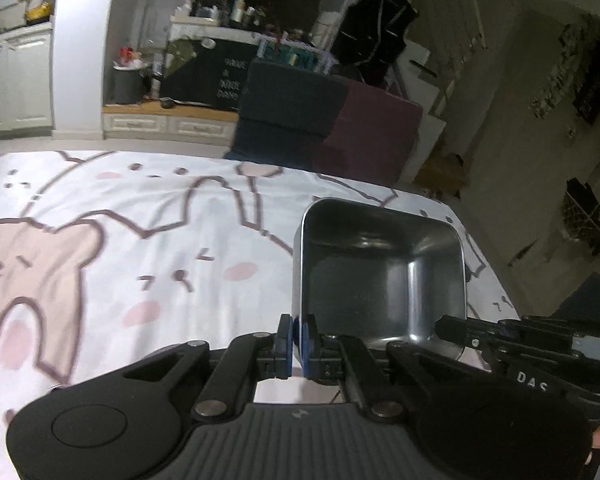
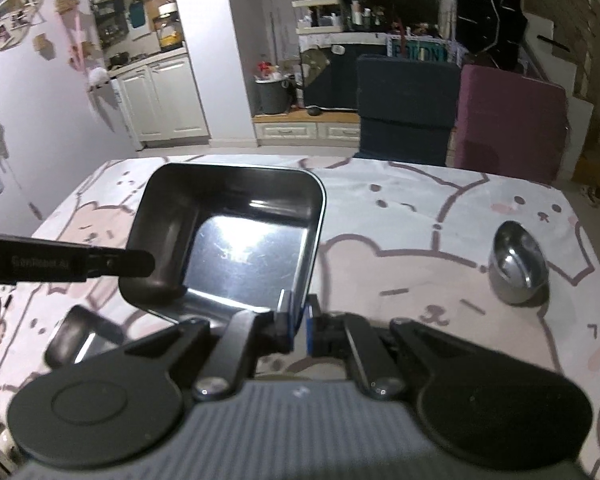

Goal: Organize plates and bowls
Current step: 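Carry the second steel tray with both grippers toward the nested bowls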

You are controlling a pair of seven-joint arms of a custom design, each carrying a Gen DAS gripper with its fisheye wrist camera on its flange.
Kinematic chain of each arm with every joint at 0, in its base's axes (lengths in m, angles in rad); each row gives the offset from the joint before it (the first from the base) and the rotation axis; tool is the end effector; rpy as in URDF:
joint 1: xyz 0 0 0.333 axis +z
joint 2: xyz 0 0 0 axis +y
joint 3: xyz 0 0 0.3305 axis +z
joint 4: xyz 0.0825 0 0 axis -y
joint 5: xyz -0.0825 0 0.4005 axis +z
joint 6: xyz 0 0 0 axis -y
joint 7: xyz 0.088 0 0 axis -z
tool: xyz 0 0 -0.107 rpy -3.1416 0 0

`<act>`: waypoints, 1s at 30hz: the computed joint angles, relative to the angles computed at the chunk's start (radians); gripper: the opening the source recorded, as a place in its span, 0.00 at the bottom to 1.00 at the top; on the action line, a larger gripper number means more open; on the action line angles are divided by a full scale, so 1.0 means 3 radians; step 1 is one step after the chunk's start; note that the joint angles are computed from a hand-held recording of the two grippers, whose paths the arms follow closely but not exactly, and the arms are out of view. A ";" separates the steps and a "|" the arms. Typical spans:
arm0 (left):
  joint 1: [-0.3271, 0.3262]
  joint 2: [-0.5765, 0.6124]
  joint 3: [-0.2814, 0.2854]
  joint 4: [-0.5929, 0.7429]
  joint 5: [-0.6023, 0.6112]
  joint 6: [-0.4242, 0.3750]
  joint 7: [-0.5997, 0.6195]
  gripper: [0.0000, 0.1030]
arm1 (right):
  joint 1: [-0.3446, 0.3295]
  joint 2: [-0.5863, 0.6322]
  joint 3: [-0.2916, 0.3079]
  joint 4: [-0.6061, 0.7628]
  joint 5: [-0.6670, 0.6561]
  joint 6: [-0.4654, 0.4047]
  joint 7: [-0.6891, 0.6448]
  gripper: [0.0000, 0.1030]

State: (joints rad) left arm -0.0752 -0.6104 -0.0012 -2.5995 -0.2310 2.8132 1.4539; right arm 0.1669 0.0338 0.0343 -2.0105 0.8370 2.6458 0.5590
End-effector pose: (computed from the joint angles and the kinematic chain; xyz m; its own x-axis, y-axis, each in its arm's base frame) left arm 0.4151 -0.0206 0.5545 0.0982 -0.9520 0.2901 -0.6767 -0.2776 -0.6819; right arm 0.6083 0.1038 0.5051 0.5805 -0.8092 -0.0910 -0.5968 -0.3468 -0.7236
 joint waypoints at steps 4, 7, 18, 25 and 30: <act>0.0150 -0.0315 -0.0024 -0.0188 0.0100 -0.0102 -0.0042 0.04 | 0.0067 -0.0189 0.0018 -0.0214 0.0218 -0.0006 -0.0163 0.06; 0.0293 -0.0534 -0.0048 -0.0298 0.0204 -0.0218 -0.0117 0.04 | 0.0144 -0.0269 0.0011 -0.0292 0.0197 -0.0089 -0.0072 0.06; 0.0715 -0.1131 0.0054 -0.0603 0.0449 -0.0634 -0.0246 0.04 | 0.0463 -0.0389 0.0074 -0.0437 -0.0074 -0.0208 0.0128 0.07; 0.0854 -0.1192 0.0124 -0.0696 0.0559 -0.0819 -0.0140 0.04 | 0.0602 -0.0399 0.0159 -0.0489 -0.0352 -0.0197 0.0352 0.08; 0.0906 -0.1162 0.0160 -0.0728 0.0579 -0.0856 -0.0043 0.04 | 0.0665 -0.0347 0.0189 -0.0491 -0.0605 -0.0172 0.0593 0.08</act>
